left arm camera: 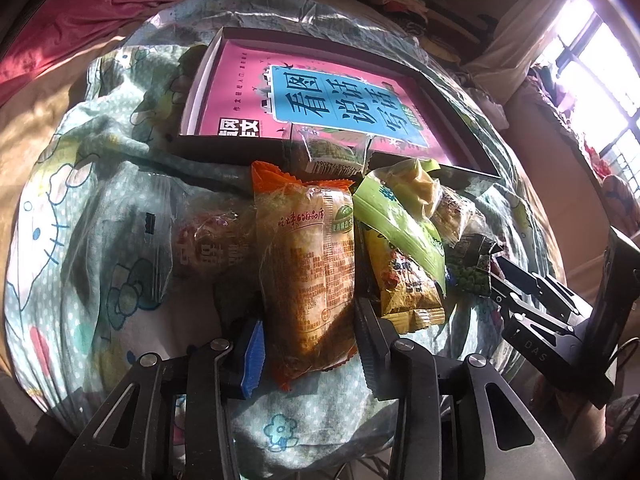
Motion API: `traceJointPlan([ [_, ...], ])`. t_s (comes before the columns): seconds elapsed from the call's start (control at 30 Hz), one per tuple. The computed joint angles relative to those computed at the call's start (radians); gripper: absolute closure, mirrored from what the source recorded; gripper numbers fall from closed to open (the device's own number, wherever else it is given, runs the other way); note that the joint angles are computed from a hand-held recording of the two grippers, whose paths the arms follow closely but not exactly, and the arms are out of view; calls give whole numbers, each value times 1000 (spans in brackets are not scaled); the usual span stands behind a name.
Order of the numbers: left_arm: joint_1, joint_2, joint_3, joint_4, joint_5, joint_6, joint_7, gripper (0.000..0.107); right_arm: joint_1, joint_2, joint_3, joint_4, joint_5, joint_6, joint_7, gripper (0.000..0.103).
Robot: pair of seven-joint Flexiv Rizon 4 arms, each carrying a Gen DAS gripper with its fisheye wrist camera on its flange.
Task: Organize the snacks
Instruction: 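Grasp the orange-topped bread bag with the left tool while the right grasps the dark red candy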
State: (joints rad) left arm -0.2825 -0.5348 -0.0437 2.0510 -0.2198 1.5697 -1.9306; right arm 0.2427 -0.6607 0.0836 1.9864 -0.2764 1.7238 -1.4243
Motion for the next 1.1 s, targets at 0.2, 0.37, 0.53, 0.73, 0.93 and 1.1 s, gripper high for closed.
traceJointPlan([
  [0.2, 51, -4, -58, 14, -14, 36, 17, 70, -100, -12, 99, -12, -8, 2, -16, 73],
  [0.37, 119, 15, -137, 59, -25, 92, 38, 71, -145, -8, 136, -3, -11, 22, -18, 75],
  [0.53, 176, 46, -198, 109, -20, 159, 36, 71, -164, -3, 144, 5, -9, 32, -5, 76],
  [0.73, 180, 65, -177, 123, 4, 223, 7, 71, -206, -6, 172, 1, -7, 37, 24, 76],
  [0.93, 95, 75, -49, 107, -1, 271, 7, 71, -226, -14, 183, -17, -7, 37, 55, 76],
  [1.1, 71, 69, 11, 97, -28, 313, 16, 71, -230, -18, 181, -36, -8, 46, 78, 76],
])
